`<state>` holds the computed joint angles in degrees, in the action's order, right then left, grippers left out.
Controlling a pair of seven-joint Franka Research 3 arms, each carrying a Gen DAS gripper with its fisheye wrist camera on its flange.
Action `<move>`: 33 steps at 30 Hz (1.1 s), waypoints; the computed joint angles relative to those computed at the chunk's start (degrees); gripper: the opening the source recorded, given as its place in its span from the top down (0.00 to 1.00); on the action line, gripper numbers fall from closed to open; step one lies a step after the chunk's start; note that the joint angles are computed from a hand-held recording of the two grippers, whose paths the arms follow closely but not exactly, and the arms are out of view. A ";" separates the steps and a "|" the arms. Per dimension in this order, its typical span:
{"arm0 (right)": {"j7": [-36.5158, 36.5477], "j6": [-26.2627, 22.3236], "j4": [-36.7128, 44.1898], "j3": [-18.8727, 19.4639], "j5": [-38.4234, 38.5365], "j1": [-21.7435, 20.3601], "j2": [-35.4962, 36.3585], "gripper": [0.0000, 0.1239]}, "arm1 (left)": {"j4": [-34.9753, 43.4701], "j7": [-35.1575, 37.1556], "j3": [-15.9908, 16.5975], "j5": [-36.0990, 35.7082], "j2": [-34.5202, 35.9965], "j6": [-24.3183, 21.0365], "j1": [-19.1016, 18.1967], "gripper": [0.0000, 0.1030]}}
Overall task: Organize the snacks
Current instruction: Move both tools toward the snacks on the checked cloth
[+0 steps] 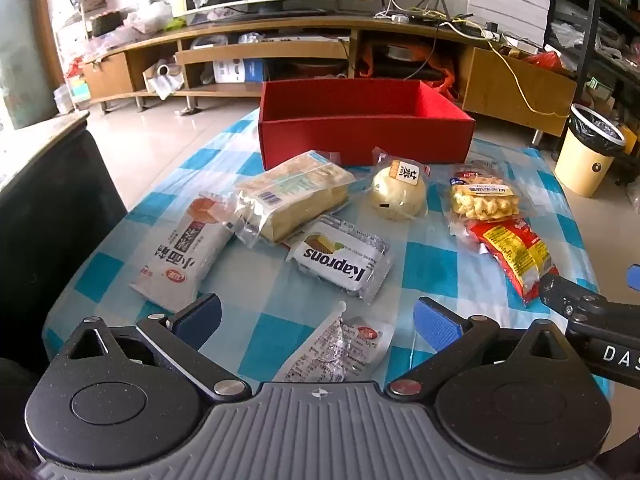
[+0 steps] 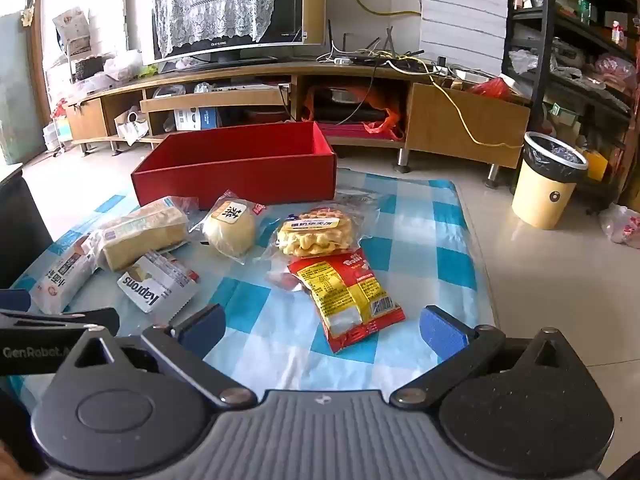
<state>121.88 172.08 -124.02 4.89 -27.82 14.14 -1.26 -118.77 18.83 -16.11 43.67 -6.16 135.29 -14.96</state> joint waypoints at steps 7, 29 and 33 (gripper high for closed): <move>-3.66 -2.49 0.48 0.03 3.99 0.67 0.03 0.17 | 0.11 0.50 0.12 -0.72 -0.02 -0.29 0.01 0.00; -8.01 -4.65 0.96 -0.27 8.42 1.46 0.42 0.17 | 0.07 2.40 0.36 -2.82 0.73 -0.35 -0.24 0.00; -8.42 -5.18 1.23 -0.29 8.48 1.51 0.77 0.17 | 0.02 2.89 0.39 -3.16 0.76 -0.53 -0.27 0.00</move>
